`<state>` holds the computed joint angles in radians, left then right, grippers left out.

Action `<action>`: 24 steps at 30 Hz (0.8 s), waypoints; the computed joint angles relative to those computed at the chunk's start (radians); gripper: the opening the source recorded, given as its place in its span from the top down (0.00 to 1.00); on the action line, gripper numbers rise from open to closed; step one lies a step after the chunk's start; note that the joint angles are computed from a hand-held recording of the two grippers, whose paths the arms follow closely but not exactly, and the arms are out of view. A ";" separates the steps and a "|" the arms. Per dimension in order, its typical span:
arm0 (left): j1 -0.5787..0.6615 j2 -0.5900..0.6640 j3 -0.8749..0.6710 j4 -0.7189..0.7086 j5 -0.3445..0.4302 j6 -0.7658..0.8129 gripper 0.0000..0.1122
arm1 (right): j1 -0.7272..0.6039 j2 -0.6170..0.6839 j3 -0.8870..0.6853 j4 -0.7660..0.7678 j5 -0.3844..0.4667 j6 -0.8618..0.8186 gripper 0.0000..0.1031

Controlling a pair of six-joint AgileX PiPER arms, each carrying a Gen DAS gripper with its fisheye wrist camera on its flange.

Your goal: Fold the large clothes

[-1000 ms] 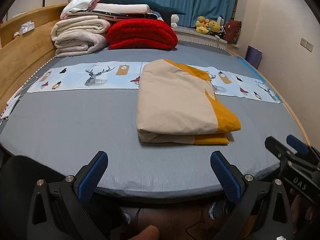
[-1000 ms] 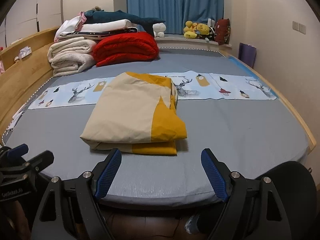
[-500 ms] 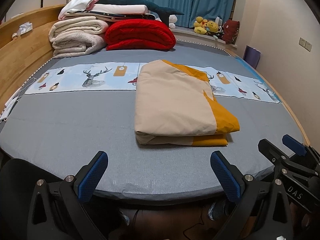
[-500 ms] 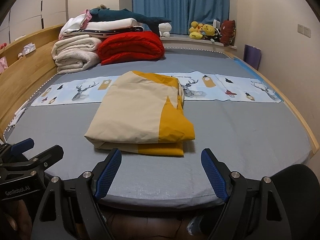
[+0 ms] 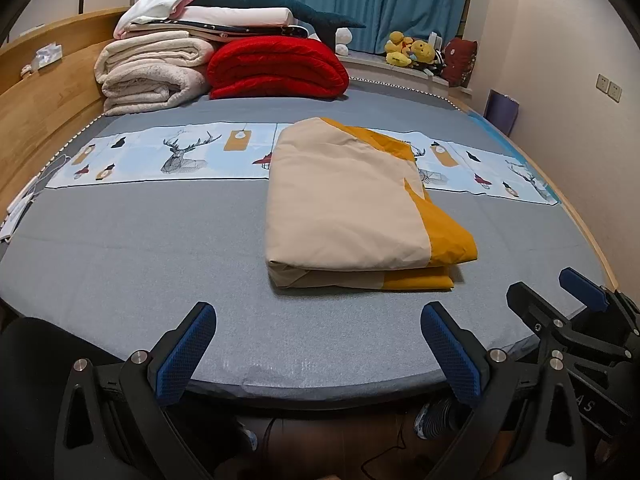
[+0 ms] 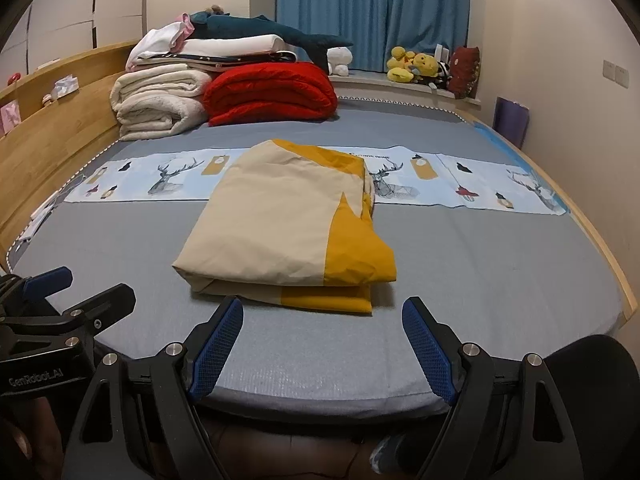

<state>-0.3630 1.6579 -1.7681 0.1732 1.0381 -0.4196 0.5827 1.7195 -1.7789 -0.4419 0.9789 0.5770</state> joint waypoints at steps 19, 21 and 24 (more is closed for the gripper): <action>0.007 -0.003 -0.002 -0.032 0.000 0.040 0.10 | 0.007 0.001 0.000 -0.008 0.001 0.005 0.20; 0.008 -0.003 -0.002 -0.036 -0.001 0.043 0.10 | 0.008 0.001 0.001 -0.009 0.000 0.006 0.20; 0.008 -0.003 -0.001 -0.038 -0.004 0.044 0.09 | 0.008 0.002 -0.002 -0.007 0.003 0.005 0.20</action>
